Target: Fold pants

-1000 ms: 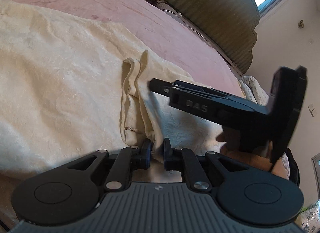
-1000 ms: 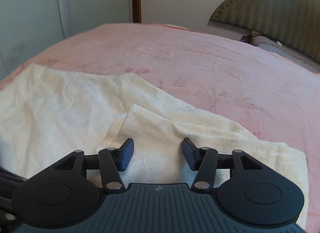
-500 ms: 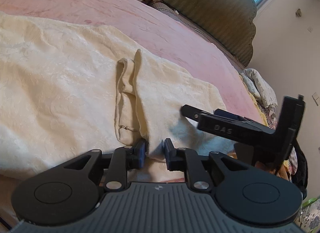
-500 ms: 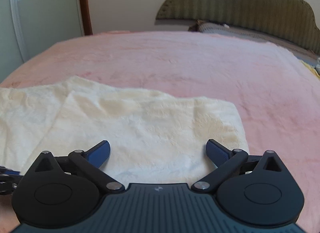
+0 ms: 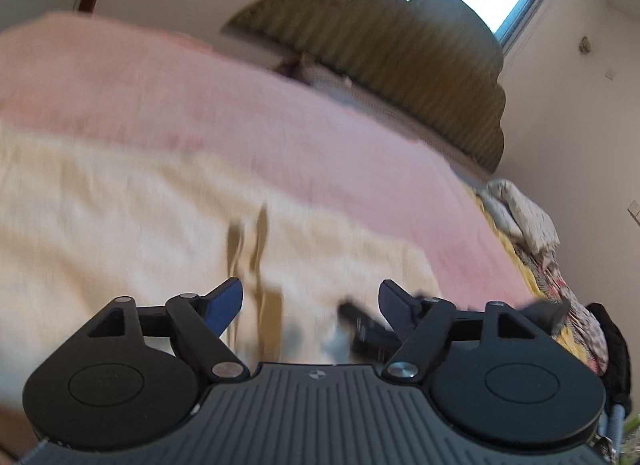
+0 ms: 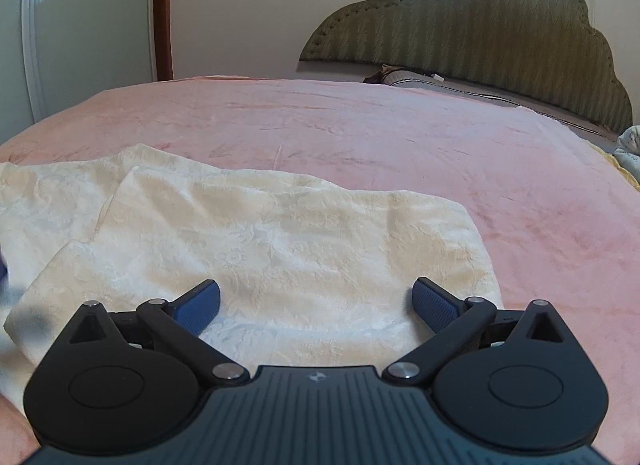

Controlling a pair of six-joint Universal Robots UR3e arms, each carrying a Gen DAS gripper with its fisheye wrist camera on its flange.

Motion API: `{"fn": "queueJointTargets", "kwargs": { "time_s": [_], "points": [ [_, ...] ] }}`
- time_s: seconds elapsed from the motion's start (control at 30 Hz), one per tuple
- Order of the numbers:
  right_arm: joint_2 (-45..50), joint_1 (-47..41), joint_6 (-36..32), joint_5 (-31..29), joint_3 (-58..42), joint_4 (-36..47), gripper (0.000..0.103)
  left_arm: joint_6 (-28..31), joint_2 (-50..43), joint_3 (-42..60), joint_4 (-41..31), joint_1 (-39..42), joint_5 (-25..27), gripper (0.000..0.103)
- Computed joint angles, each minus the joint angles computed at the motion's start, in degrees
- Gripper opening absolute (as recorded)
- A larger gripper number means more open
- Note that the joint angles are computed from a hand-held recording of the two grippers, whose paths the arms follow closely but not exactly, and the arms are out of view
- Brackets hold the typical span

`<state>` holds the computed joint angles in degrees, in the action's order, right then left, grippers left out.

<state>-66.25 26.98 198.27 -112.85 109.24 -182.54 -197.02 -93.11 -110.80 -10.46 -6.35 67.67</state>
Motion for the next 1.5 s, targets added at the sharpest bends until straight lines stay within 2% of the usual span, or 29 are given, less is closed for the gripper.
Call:
{"fn": "queueJointTargets", "kwargs": {
  "time_s": [0.07,0.17,0.23,0.33,0.37,0.43,0.5,0.57,0.7,0.93,1.07,1.13,1.23,1.37,1.43,1.5],
  "points": [
    [-0.1,-0.2,0.1,0.5,0.3,-0.3,0.103,4.3,-6.1,7.9,-0.2,-2.5,1.8,0.088],
    [-1.7,-0.5,-0.3,1.2,0.9,1.4,0.103,6.9,-16.3,20.1,-3.6,-7.1,8.7,0.088],
    [-4.1,-1.8,-1.2,3.7,0.6,5.3,0.103,7.6,-23.3,28.6,-7.9,-10.3,15.4,0.087],
    [-5.9,-3.9,-1.0,5.7,-0.1,9.7,0.103,8.8,-30.9,37.3,-14.8,-12.8,22.5,0.085],
    [-5.9,-4.6,-1.6,6.8,-0.3,10.5,0.103,9.4,-31.8,37.0,-14.2,-12.9,23.1,0.088],
    [-5.1,-5.0,-2.7,7.3,-0.1,9.0,0.103,11.6,-30.9,31.7,-7.5,-13.4,24.6,0.09],
    [-4.2,-4.4,-2.1,6.4,0.0,7.5,0.103,12.7,-30.4,30.5,-6.5,-14.1,26.2,0.099],
    [-2.6,-3.3,-1.8,4.6,0.3,4.4,0.103,12.7,-29.8,29.5,-6.5,-14.2,26.8,0.103],
    [-1.9,-2.7,-1.4,3.6,1.0,2.3,0.103,11.2,-28.6,28.0,-6.7,-13.6,26.4,0.103],
    [-2.4,-2.2,-1.3,2.9,3.1,0.1,0.103,9.6,-25.7,23.9,-5.5,-14.5,29.5,0.103],
    [-2.4,-2.0,-1.3,2.7,3.4,-0.4,0.103,9.7,-23.7,18.2,-0.4,-14.1,28.8,0.103],
    [-2.4,-2.0,-1.4,2.5,3.4,-0.4,0.103,8.9,-22.4,17.7,-1.6,-14.0,29.2,0.103],
    [-2.5,-2.0,-1.2,2.6,3.5,-0.6,0.103,5.8,-17.0,13.1,-2.3,-11.7,26.6,0.101],
    [-4.4,-2.3,-0.9,3.7,4.1,1.4,0.103,1.0,-5.1,-0.9,3.4,-5.1,22.2,0.102],
    [-7.0,-1.1,2.1,3.1,1.9,8.0,0.103,3.8,2.2,-5.6,0.0,-0.6,21.0,0.102],
    [-6.1,3.2,1.1,-0.4,-1.1,7.2,0.103,6.8,8.8,-9.8,-2.5,3.5,22.3,0.102]
  ]
}}
